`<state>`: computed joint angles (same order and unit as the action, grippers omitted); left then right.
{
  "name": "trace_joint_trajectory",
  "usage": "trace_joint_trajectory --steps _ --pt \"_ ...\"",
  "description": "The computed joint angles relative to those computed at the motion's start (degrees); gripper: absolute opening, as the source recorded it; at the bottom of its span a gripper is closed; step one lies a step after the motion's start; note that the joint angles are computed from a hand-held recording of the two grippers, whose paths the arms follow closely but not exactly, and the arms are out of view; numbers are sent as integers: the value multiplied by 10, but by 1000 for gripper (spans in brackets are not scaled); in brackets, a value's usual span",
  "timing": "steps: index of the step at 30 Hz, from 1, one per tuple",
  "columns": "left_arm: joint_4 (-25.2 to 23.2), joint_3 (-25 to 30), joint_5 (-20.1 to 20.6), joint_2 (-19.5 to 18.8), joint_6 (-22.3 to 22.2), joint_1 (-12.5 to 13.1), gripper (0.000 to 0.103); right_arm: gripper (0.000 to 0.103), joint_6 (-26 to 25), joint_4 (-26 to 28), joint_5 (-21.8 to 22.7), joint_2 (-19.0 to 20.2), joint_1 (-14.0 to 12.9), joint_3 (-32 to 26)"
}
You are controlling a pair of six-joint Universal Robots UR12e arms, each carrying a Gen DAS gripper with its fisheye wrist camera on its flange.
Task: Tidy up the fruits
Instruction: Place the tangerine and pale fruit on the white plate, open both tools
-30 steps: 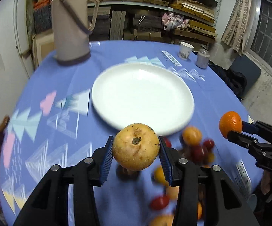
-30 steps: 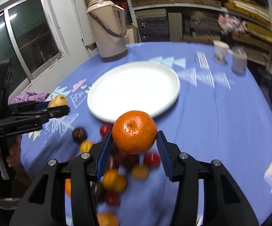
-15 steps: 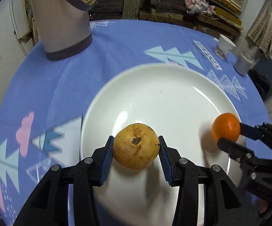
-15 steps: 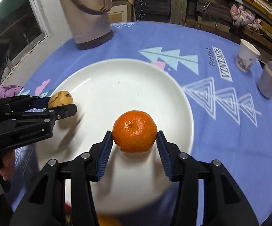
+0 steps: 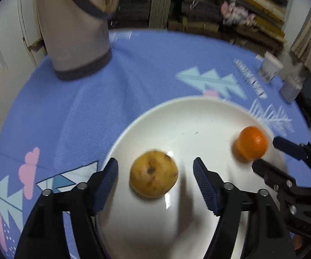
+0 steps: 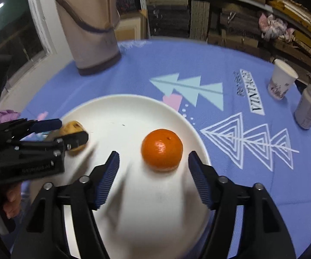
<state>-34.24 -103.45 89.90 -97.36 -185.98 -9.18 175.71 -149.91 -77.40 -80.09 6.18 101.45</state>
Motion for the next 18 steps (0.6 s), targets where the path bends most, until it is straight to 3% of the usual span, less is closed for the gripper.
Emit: trace_joint_trajectory --steps 4,11,13,16,18 --pt "37 -32 -13 39 22 1 84 78 -2 -39 24 -47 -14 49" --pt "38 -85 -46 102 49 -2 85 79 -15 -53 58 -147 -33 140" --pt "38 -108 -58 126 51 -1 89 79 -22 -57 69 -175 -37 165" --pt "44 -147 -72 165 71 -1 93 79 -60 -38 109 -230 -48 212" --pt "42 -173 -80 191 93 -1 93 79 -100 3 132 -267 -53 239"
